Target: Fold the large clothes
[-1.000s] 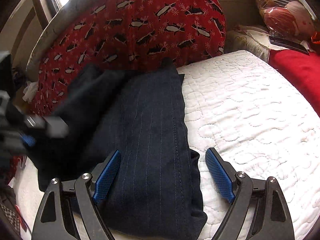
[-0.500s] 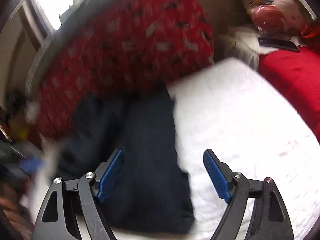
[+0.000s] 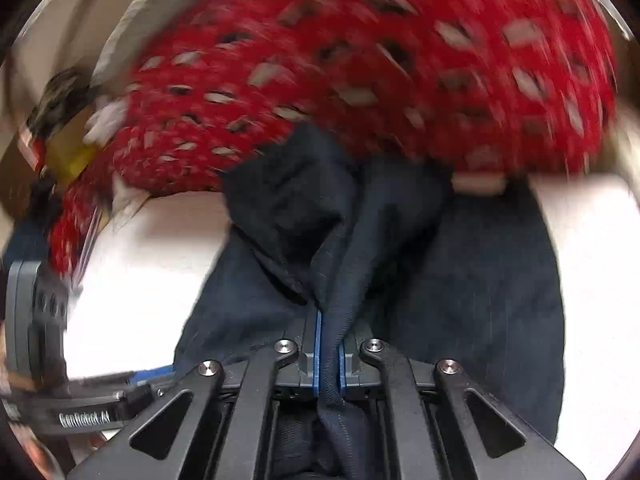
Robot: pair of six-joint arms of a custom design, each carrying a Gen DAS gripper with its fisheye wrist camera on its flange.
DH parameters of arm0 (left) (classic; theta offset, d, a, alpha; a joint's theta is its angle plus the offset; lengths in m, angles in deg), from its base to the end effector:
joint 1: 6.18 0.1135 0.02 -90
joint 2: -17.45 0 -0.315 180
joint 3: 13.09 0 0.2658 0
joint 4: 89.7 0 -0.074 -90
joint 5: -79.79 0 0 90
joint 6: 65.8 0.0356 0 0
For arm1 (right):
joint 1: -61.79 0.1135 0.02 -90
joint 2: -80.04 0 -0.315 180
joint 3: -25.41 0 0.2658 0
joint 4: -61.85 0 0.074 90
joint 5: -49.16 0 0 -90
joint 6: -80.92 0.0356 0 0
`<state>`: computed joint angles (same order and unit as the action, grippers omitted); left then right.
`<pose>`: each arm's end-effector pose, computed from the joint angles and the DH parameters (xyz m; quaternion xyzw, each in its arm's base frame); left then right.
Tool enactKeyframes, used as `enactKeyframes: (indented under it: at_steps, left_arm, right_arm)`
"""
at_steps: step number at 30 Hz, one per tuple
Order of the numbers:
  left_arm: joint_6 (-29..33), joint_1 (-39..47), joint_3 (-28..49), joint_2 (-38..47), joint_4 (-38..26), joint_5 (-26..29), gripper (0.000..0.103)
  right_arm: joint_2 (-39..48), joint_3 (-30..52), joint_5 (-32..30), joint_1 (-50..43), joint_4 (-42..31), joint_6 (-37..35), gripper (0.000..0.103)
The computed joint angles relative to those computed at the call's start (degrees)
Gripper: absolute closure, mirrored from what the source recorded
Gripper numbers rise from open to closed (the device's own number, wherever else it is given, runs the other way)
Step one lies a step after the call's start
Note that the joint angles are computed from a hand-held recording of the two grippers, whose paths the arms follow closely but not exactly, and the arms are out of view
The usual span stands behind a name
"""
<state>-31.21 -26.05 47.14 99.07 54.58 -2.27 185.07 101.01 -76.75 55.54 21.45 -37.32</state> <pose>0.2625 -0.1001 0.2364 -0.2733 0.9171 -0.2251 0.1831 0.3687 -0.0194 0.1906 -0.2316 0.9091 0.2405 0.2491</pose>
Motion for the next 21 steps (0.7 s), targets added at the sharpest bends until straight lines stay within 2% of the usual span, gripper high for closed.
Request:
enactKeyframes:
  at_steps: [3,6,8,10,12,14,15,18,19,20,21]
  left_arm:
    - [-0.31,-0.75,-0.49,-2.48,0.98,-0.46,0.061]
    - [0.01,-3.27,1.13,-1.28,0.58,-1.62,0.058]
    - [0.43,-5.73,2.98,1.98,0.60,-2.21,0.056]
    - [0.12,-8.22,4.57,4.65,-0.58,-4.37,0.048]
    - [1.20,-9.59,5.82,6.45,-2.47,-4.71,0.047]
    - [1.80,-10.14,5.84,5.87,-3.83,-5.03,0.047]
    - [2.00,-9.90,5.49,4.99,-4.03,-4.77,0.047]
    - [0.23,-8.30,2.49,0.80,-1.73,-3.96,0.047]
    - [-0.52,-7.84,1.81,-0.48,-1.97,-4.59,0.047]
    - [-0.58,-7.59,1.32,-1.23,-2.28,-4.54,0.047]
    - [-0.68,-7.57,0.76,-2.04,-2.68,-4.47,0.047]
  right_arm:
    - [-1.70,2.29,-7.42,-5.54,-5.03,-3.03,0.100]
    - [0.93,6.22,-13.01,-12.71,-11.16,-4.39,0.100]
    - [4.81,8.90,-13.08,-16.90,-13.01,-4.28,0.101]
    - [10.78,11.10,-11.37,-20.06,-14.25,-2.82,0.101]
    - [16.39,13.42,-8.53,-21.96,-16.37,-2.96,0.102]
    - [19.56,16.63,-11.13,-23.99,-21.36,-3.33,0.100]
    - [19.37,17.47,-12.28,-24.79,-23.14,-3.14,0.093]
    - [15.11,16.56,-13.59,-26.88,-23.21,-3.21,0.086]
    - [14.30,17.13,-14.95,-27.60,-25.56,-5.28,0.075]
    - [14.12,18.26,-16.62,-28.19,-29.12,-8.19,0.069]
    - [13.56,18.42,-17.98,-28.77,-32.23,-11.12,0.056]
